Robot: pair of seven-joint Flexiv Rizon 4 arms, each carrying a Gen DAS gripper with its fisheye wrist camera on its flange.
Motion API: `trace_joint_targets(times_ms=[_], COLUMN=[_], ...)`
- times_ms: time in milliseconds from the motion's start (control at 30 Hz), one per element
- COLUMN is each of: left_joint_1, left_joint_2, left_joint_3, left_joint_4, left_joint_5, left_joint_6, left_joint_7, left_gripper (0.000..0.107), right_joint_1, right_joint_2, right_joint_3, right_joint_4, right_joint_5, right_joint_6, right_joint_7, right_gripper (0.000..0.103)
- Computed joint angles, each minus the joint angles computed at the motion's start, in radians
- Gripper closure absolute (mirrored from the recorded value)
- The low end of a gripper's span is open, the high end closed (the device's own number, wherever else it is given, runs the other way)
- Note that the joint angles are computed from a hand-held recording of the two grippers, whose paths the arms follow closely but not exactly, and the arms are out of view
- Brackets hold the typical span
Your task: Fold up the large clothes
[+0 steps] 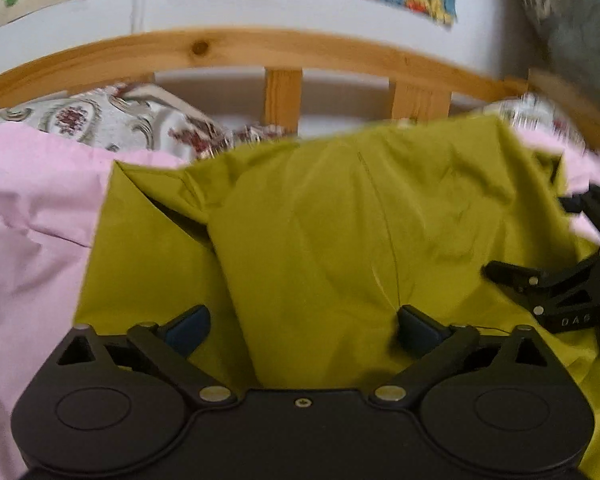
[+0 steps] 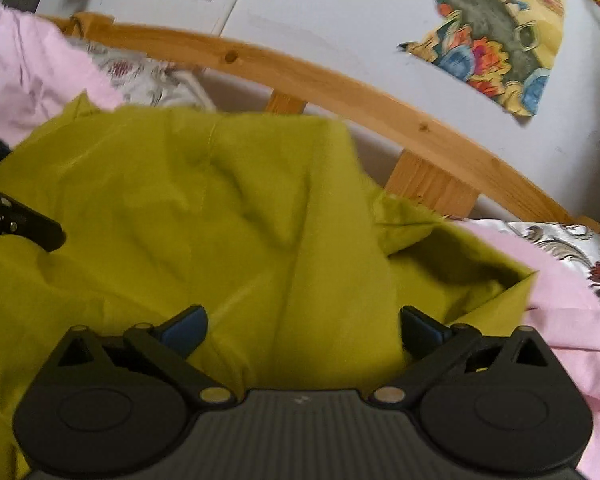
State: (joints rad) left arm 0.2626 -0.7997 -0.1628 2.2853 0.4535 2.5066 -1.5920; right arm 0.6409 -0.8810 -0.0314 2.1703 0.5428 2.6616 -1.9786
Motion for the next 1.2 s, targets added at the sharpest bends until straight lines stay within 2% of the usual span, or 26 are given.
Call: trace_joint_targets(times_ms=[67,100,167,233,300,367,433,567,700,767,833,900,967,1033,1100,1200], left_joint_1=[0.047,0.045,-0.012,-0.116,-0.195,-0.233,-0.254,-0.204,-0.240,-0.215,-0.137,-0.051,-0.010,0.005,-0.021,-0.142], left_joint_2=[-0.009,-0.010,0.011,0.032,0.046,0.025,-0.004,-0.079,-0.096,-0.062,-0.032,-0.018,0.016,0.033,0.044,0.046], left_joint_3=[-0.017,-0.011,0.024,0.061,0.076,0.082,0.089,0.063,0.088,0.072,0.038,0.017,0.023,0.035,0.060,0.119], left_joint_4=[0.003,-0.006,-0.017,-0.024,-0.052,-0.101,-0.132,-0.183,-0.182,-0.145,-0.096,-0.053,-0.006,0.032,0.065,0.097], left_joint_5=[0.066,0.078,0.006,-0.176,-0.328,-0.404,-0.460,-0.398,-0.429,-0.410,-0.299,-0.145,-0.031,0.044,0.049,-0.108], left_joint_6=[0.094,0.130,0.173,0.154,0.054,-0.007,-0.021,-0.003,0.040,0.039,0.064,0.114,0.108,0.102,0.085,0.060], left_joint_7=[-0.030,-0.029,0.005,0.052,0.088,0.105,0.105,0.055,0.081,0.056,-0.011,-0.072,-0.080,-0.062,-0.014,0.104], left_gripper=[0.007,0.006,0.005,0.005,0.006,0.006,0.004,0.004,0.004,0.005,0.005,0.005,0.005,0.005,0.005,0.004], right_joint_1=[-0.026,-0.025,-0.011,0.009,0.023,0.049,0.035,-0.021,-0.018,-0.015,-0.026,-0.041,-0.067,-0.092,-0.084,-0.018], right_joint_2=[-0.003,-0.011,-0.016,-0.012,-0.009,-0.035,-0.040,-0.034,-0.076,-0.058,-0.025,-0.010,0.002,0.014,0.001,-0.054], right_joint_3=[0.029,0.030,0.014,-0.007,-0.027,-0.064,-0.060,-0.027,-0.032,-0.029,-0.006,0.019,0.051,0.080,0.087,0.043], right_joint_4=[0.029,0.028,-0.011,-0.090,-0.173,-0.273,-0.339,-0.375,-0.375,-0.348,-0.269,-0.158,-0.038,0.065,0.128,0.126], right_joint_5=[-0.035,-0.024,0.017,0.084,0.149,0.242,0.296,0.292,0.265,0.261,0.214,0.136,0.062,0.000,-0.016,0.044], right_joint_6=[0.147,0.206,0.268,0.212,0.093,0.014,-0.061,-0.188,-0.143,-0.123,-0.051,0.070,0.184,0.251,0.276,0.239], right_joint_7=[0.040,0.041,0.006,-0.071,-0.168,-0.286,-0.348,-0.329,-0.275,-0.264,-0.224,-0.177,-0.115,-0.053,-0.032,-0.105], right_gripper=[0.000,0.000,0.000,0.000,0.000,0.000,0.000,0.000,0.000,0.000,0.000,0.000,0.000,0.000,0.000,0.000])
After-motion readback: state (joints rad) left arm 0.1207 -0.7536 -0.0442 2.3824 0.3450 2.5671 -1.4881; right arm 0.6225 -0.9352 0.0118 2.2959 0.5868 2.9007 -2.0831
